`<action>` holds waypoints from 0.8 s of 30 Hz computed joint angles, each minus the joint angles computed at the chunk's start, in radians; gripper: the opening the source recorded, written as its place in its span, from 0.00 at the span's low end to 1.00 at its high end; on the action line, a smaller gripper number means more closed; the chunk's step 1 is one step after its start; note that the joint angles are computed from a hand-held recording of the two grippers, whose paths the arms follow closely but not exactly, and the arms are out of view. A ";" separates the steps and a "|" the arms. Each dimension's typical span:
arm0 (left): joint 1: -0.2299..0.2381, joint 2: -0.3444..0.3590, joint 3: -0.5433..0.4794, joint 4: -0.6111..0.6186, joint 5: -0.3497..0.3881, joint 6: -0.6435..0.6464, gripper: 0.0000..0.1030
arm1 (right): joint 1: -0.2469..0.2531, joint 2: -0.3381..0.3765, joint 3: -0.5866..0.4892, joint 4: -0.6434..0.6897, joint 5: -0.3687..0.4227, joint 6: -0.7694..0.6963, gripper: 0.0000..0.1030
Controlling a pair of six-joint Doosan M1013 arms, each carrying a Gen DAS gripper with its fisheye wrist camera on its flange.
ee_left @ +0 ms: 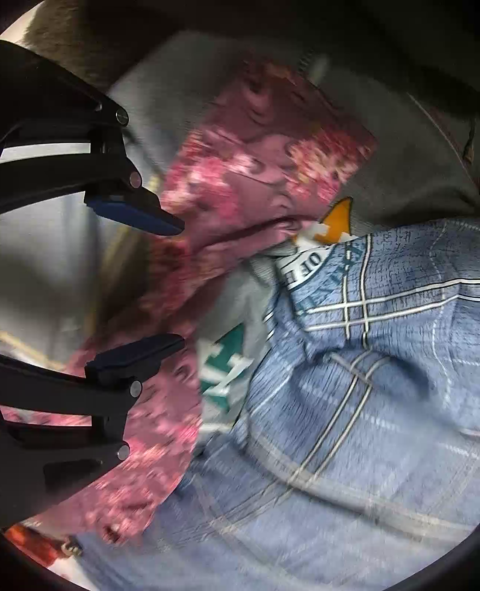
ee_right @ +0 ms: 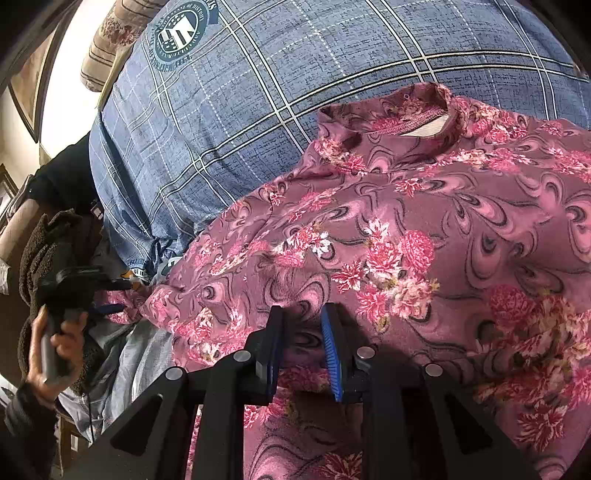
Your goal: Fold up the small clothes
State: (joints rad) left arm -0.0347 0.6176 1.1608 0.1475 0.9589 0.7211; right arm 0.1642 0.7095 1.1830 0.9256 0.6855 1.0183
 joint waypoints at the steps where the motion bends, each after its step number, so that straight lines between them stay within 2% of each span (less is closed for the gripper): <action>1: -0.003 0.014 -0.017 0.019 0.026 -0.008 0.52 | 0.001 0.000 -0.001 -0.004 -0.001 0.001 0.22; 2: -0.006 0.036 -0.046 0.045 0.071 -0.020 0.43 | 0.001 0.002 -0.003 -0.005 -0.002 0.002 0.22; 3: -0.006 0.048 -0.061 0.057 0.099 -0.028 0.14 | 0.002 0.004 -0.005 -0.002 -0.002 0.001 0.22; 4: -0.001 0.052 -0.062 0.036 0.107 -0.029 0.04 | 0.001 0.004 -0.004 0.005 -0.001 -0.002 0.22; 7: 0.006 -0.004 0.020 0.004 0.023 -0.072 0.03 | 0.001 0.007 -0.007 0.016 0.001 -0.006 0.22; 8: 0.000 -0.035 0.061 0.026 -0.010 -0.079 0.03 | 0.001 0.009 -0.008 0.018 0.001 -0.006 0.22; 10: -0.023 -0.093 0.138 0.100 -0.031 -0.103 0.03 | -0.001 0.007 -0.004 0.025 0.001 -0.010 0.22; 12: -0.036 -0.142 0.212 0.119 -0.052 -0.123 0.03 | 0.000 0.006 -0.002 0.023 -0.001 -0.008 0.22; 15: -0.040 -0.201 0.330 0.055 -0.098 -0.134 0.03 | 0.000 0.004 0.000 0.023 -0.002 -0.008 0.22; 18: -0.038 -0.244 0.432 -0.061 -0.170 -0.085 0.04 | -0.001 0.004 0.001 0.026 -0.002 -0.010 0.22; 20: -0.045 -0.284 0.491 -0.057 -0.228 -0.132 0.04 | -0.001 0.004 0.001 0.032 -0.001 -0.013 0.22; 22: -0.050 -0.322 0.526 -0.026 -0.286 -0.215 0.09 | -0.002 0.005 0.003 0.039 0.000 -0.018 0.22; 23: -0.049 -0.339 0.540 -0.007 -0.304 -0.257 0.16 | -0.002 0.005 0.002 0.041 0.000 -0.019 0.22; 24: -0.048 -0.354 0.553 0.026 -0.321 -0.314 0.27 | -0.003 0.005 0.003 0.045 0.001 -0.021 0.22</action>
State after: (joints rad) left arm -0.0832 0.2638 1.7140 0.1738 0.6381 0.4071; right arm 0.1610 0.7146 1.1858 0.9706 0.6869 0.9976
